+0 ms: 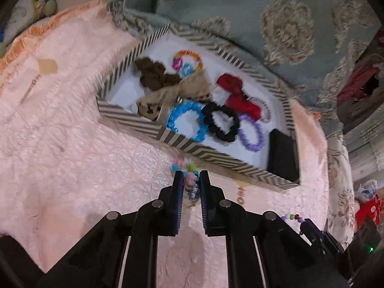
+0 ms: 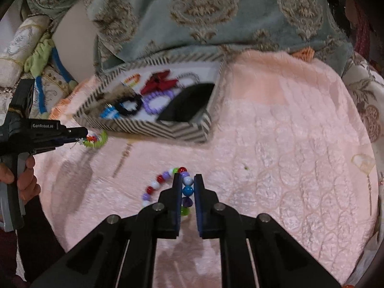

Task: Organize jewelry
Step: 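Grasp the pastel flower bracelet with the left gripper while the right gripper grasps the multicolour bead bracelet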

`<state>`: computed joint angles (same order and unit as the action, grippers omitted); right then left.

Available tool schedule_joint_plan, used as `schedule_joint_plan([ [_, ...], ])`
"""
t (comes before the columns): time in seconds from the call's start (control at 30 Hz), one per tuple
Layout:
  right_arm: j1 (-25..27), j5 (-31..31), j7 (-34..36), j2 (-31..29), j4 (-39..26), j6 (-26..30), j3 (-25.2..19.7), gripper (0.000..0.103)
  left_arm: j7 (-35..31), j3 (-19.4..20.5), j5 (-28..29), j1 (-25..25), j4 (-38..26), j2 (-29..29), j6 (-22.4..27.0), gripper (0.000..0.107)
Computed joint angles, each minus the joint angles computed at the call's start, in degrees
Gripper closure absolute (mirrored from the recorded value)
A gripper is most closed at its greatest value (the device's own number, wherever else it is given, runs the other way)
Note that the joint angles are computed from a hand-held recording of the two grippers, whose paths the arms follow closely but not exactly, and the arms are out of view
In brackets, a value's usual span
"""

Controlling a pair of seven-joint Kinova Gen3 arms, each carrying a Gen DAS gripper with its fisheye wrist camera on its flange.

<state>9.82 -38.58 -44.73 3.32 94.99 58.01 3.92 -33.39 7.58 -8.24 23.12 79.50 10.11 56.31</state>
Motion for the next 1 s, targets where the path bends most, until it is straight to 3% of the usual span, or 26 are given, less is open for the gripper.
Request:
schedule_joint_plan([
  [0.47,-1.1,-2.7,1.4,-4.7,-2.1,3.6,1.9,0.093,1.8,2.3,-7.8,3.3,-3.8,-3.8,5.3,0.107],
  [1.0,-4.0,-2.0,0.7,-5.5,-4.3,3.7,2.0,0.093,2.4,2.3,-16.2,8.2,-9.2,-1.0,11.8,0.107],
])
